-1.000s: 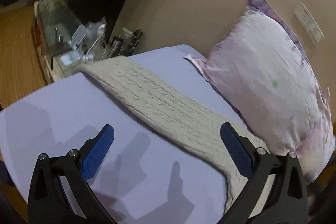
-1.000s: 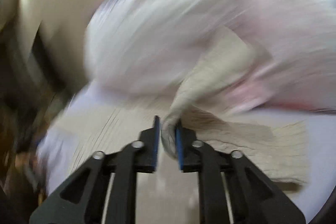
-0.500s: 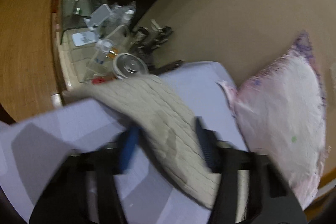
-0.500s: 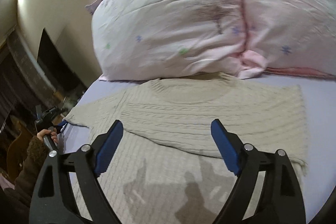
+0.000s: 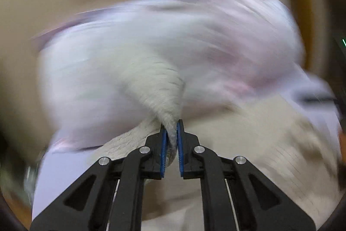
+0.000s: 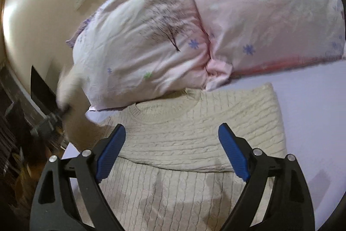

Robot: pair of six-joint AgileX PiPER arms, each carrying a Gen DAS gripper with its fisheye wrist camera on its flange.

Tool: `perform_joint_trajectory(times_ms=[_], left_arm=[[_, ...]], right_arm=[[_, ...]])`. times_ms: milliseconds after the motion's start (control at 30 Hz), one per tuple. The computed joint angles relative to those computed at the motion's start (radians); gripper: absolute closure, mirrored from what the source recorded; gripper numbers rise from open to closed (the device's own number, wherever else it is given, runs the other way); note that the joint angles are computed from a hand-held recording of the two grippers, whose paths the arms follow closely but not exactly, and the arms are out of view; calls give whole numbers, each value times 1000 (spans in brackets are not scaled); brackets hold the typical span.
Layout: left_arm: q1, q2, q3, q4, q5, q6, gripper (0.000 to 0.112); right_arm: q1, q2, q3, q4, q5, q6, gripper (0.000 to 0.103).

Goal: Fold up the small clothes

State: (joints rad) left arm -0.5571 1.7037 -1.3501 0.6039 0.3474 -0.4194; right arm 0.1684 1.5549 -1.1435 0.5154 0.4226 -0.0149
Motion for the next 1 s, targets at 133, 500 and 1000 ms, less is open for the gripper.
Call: perform_joint_trajectory(times_ms=[133,500,1000], left_arm=[[-158,158,-72,-33,73,99,100],[360,-353,465,-999,24,762,53],[665,-419,702,-1597,296,1357,40]], right_arm=[[-91,42,-14,85,76,-40,16],[-128,97,-20,-166,123,203,41],[-72,-66,113,-453,112,390,32]])
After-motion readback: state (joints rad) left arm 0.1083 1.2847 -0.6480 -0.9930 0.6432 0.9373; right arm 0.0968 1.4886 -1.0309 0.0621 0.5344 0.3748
